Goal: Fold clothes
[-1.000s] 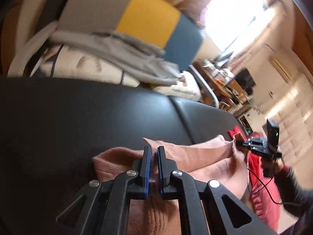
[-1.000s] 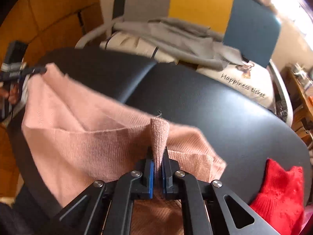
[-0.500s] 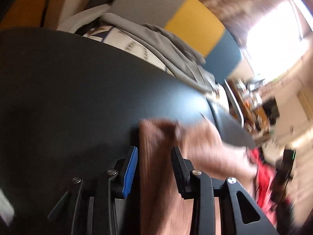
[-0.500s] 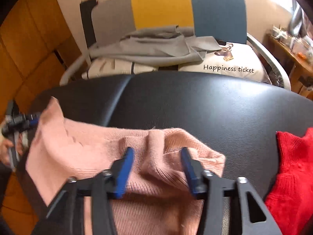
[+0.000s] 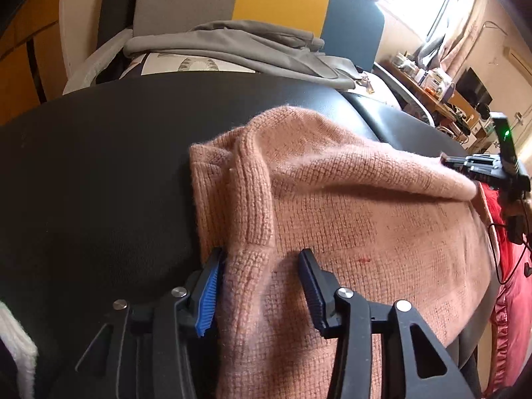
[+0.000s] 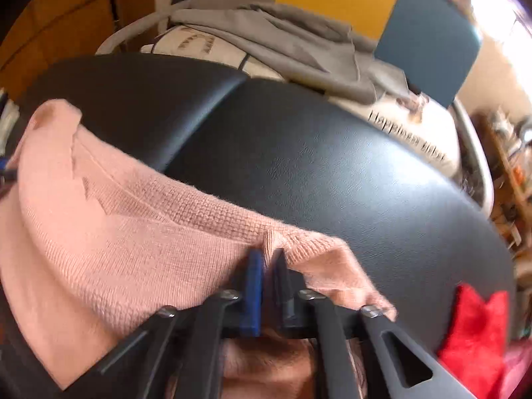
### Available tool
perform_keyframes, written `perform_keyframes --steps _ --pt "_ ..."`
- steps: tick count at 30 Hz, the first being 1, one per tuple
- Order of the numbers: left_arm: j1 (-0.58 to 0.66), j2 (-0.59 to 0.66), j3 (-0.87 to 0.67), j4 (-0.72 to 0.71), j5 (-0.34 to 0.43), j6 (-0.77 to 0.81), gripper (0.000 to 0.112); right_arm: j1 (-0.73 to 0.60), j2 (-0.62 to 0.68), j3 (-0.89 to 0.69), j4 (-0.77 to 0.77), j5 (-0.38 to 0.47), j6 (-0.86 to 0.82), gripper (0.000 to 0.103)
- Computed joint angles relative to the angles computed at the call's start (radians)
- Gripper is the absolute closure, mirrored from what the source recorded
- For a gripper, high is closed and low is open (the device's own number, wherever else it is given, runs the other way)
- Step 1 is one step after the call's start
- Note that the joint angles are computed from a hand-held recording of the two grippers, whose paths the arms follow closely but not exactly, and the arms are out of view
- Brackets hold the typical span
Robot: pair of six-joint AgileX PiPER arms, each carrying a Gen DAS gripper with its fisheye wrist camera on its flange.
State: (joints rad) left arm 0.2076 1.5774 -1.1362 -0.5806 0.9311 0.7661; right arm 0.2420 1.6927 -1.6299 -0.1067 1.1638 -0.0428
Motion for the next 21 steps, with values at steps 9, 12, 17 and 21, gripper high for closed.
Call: perform_keyframes --steps 9,12,17,21 --pt "-0.009 -0.172 0.138 -0.013 -0.159 -0.041 0.071 -0.207 -0.014 0.049 0.235 -0.176 0.079 0.091" --pt "0.013 -0.284 0.211 -0.152 -0.159 0.108 0.069 -0.269 -0.071 0.109 0.324 -0.201 0.064 0.084" --pt "-0.074 -0.377 0.303 -0.109 -0.154 0.165 0.068 -0.322 -0.351 0.301 0.364 -0.210 -0.018 0.043" --pt "-0.210 -0.397 0.405 0.083 -0.256 0.029 0.066 -0.375 -0.560 0.468 0.378 -0.108 -0.051 0.040"
